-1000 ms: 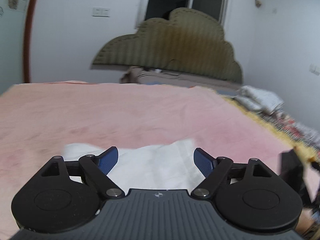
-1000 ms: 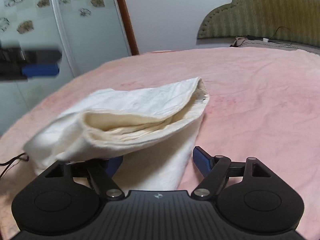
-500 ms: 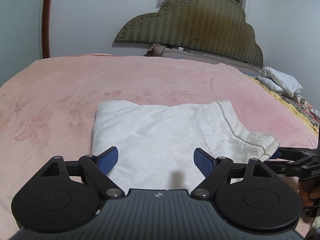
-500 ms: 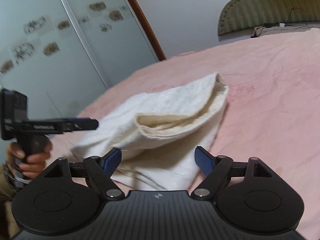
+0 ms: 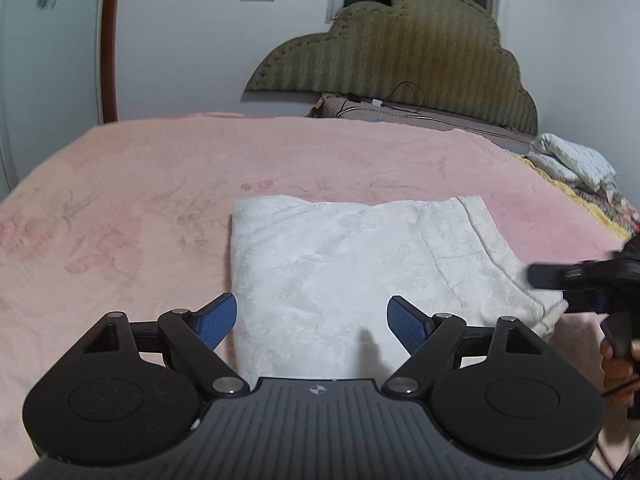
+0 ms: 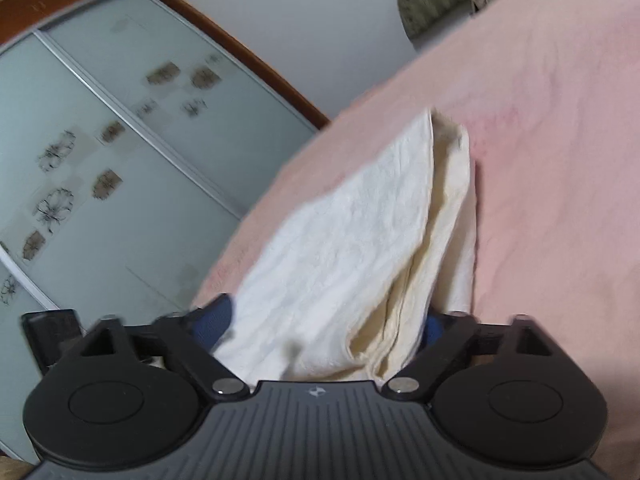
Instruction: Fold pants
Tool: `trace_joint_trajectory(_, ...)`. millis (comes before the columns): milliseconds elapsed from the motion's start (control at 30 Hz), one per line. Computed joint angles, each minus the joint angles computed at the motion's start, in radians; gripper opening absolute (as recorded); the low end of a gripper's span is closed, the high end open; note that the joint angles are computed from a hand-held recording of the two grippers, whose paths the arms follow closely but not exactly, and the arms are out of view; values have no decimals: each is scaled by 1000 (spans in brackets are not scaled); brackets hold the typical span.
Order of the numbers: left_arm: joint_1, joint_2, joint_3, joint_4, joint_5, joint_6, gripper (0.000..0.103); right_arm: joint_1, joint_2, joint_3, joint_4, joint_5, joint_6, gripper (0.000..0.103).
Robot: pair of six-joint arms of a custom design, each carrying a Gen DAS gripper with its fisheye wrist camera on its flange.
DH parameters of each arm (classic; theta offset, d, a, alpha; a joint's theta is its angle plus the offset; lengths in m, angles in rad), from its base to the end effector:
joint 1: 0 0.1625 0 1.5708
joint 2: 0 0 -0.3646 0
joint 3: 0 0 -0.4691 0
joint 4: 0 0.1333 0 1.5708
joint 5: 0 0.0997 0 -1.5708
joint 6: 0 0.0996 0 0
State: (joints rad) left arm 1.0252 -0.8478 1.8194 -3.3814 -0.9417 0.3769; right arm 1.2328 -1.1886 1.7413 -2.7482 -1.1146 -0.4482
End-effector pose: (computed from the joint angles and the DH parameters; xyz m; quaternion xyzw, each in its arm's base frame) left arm -0.1641 -0.6401 0.0689 0.2737 0.8338 -0.4097 0.2489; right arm -0.0545 -0.6893 0.2403 -0.1204 0.9217 -0.3589 0.0841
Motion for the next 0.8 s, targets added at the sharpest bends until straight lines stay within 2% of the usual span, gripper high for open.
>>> trace_joint_trajectory(33, 0, -6, 13, -14, -8, 26, 83, 12, 8, -7, 5, -43, -2, 49)
trace_joint_trajectory(67, 0, -13, 29, -28, -19, 52, 83, 20, 14, -12, 3, -75, 0, 39)
trace_joint_trajectory(133, 1, -25, 66, -72, -44, 118, 84, 22, 17, -20, 6, -76, 23, 34)
trace_joint_trajectory(267, -6, -36, 133, -144, -91, 275, 84, 18, 25, -42, 8, 49, 111, 25)
trace_joint_trajectory(367, -28, 0, 150, -238, -88, 433, 87, 31, 55, -69, -44, 148, 191, 23)
trace_joint_trajectory(467, -47, 79, 120, -381, -60, 546, 97, 51, 100, -111, -90, 220, 264, 23)
trace_joint_trajectory(633, -52, 194, 5, -475, 35, 574, 98, 75, 171, -186, -103, 305, 340, 23)
trace_joint_trajectory(800, -66, 332, -161, -603, 249, 653, 97, 79, 189, -206, -116, 329, 364, 23)
